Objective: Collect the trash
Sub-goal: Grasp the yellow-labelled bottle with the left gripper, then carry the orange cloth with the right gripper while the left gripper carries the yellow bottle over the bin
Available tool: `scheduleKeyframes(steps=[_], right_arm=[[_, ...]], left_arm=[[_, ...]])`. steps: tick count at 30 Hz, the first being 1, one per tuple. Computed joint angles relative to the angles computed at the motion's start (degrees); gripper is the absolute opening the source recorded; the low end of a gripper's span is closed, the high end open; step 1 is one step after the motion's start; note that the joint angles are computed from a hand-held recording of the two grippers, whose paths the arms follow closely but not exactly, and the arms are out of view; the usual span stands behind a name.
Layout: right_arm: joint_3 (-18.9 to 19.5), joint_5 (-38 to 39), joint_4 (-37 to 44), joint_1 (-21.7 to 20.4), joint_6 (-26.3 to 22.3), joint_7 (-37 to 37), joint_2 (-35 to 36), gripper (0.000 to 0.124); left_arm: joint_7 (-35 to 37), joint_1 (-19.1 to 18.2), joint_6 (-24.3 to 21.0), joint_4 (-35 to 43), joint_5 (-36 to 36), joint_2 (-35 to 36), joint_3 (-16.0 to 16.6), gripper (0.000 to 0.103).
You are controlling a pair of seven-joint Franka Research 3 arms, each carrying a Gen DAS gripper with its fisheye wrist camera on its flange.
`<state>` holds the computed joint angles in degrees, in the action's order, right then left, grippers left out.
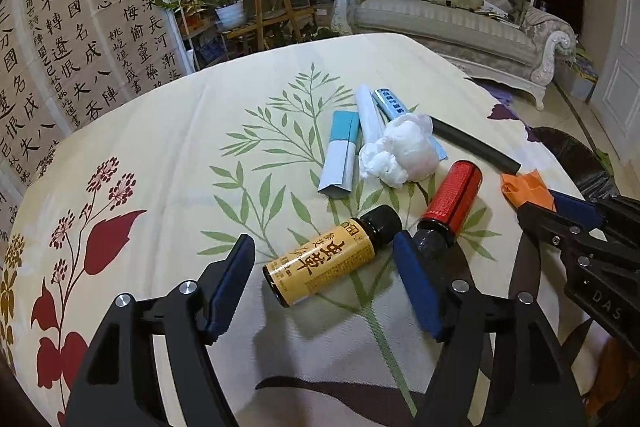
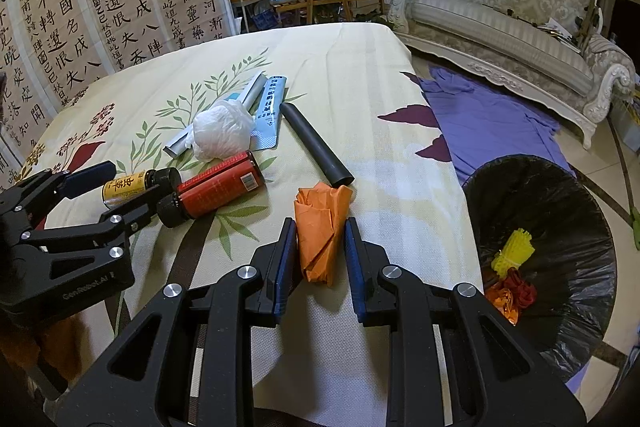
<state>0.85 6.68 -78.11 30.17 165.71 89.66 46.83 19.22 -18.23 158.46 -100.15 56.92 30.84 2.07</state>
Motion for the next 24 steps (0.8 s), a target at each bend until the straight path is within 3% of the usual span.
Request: scheduleKeyframes(steps=[1, 3, 12, 24], right_arm=[[-0.01, 0.01, 0.00, 0.01, 0.00, -0.01, 0.00, 0.024], [0.03, 0.07, 0.09, 0.03, -0.04, 0.00, 0.05, 0.024], [0.02, 0.16, -0.22, 0.05, 0.18, -0.09, -0.11, 0.024], [-1.05, -0.26, -2.05, 0.94, 2.11, 0.60, -1.56, 0.024]], left_arm=[[0.20, 0.13, -0.10, -0.11, -0.35, -0.02, -0.16, 0.058], [1.21, 0.73, 0.09, -0.27, -1.63, 0.07, -0.67, 0.054], [-4.00, -1.24, 0.48, -1.54, 2.44, -1.05, 1.34, 0.054], [-16.50, -1.32, -2.16, -4.05, 10.27, -3.84, 0.60, 0.054]])
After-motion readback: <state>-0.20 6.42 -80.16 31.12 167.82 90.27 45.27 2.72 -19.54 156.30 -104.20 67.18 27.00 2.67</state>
